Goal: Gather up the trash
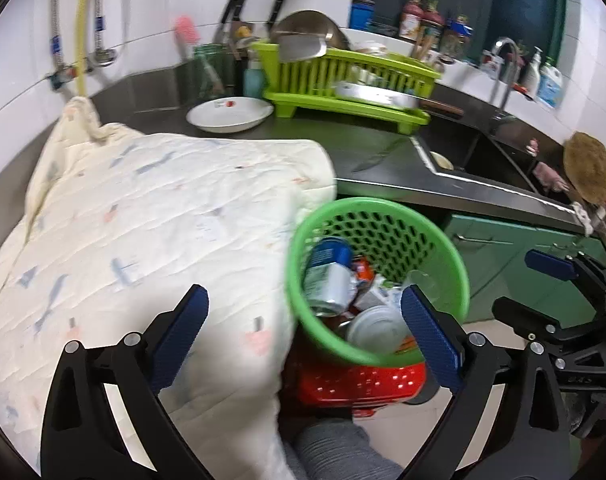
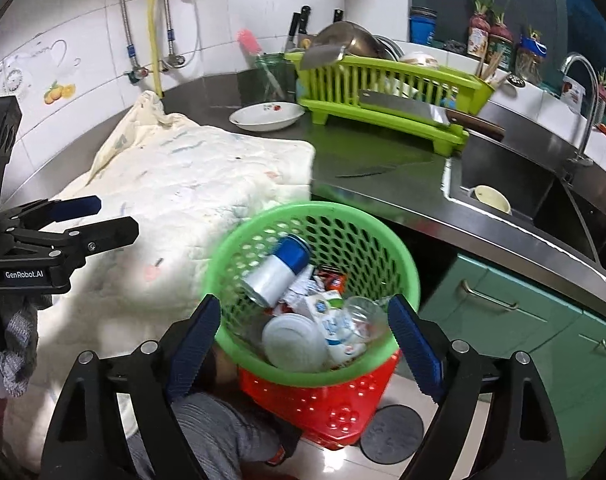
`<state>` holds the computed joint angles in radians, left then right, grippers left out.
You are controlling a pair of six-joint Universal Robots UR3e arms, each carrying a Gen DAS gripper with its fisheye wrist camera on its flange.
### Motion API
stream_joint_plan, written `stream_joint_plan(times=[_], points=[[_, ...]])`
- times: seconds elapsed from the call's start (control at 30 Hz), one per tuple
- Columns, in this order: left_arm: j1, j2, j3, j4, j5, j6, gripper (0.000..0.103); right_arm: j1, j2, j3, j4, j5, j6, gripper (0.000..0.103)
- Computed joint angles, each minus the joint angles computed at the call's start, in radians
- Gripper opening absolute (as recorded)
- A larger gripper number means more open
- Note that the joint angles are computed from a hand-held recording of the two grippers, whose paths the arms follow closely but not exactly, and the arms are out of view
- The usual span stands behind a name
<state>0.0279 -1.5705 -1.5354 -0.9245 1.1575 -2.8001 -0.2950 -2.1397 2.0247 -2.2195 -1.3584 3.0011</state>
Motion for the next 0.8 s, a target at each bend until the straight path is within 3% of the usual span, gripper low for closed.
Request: stream_joint_plan(times=[0.13, 0.37, 0.8], points=[[0.069, 0.073, -0.064, -0.001, -0.002, 0.015, 0.097, 0.126, 0.070, -0.030, -0.060, -0.093, 0.074, 0.085], [0.190, 0.183, -0.153, 0.002, -0.002, 0.051, 0.097, 0.247, 0.158, -0.093, -0.100, -0.137, 0.151, 0.086], [0.460, 0.396, -0.294, -0.077, -0.169, 0.144, 0.097, 0.389, 0.216, -0.130, -0.167, -0.203, 0.259, 0.092]])
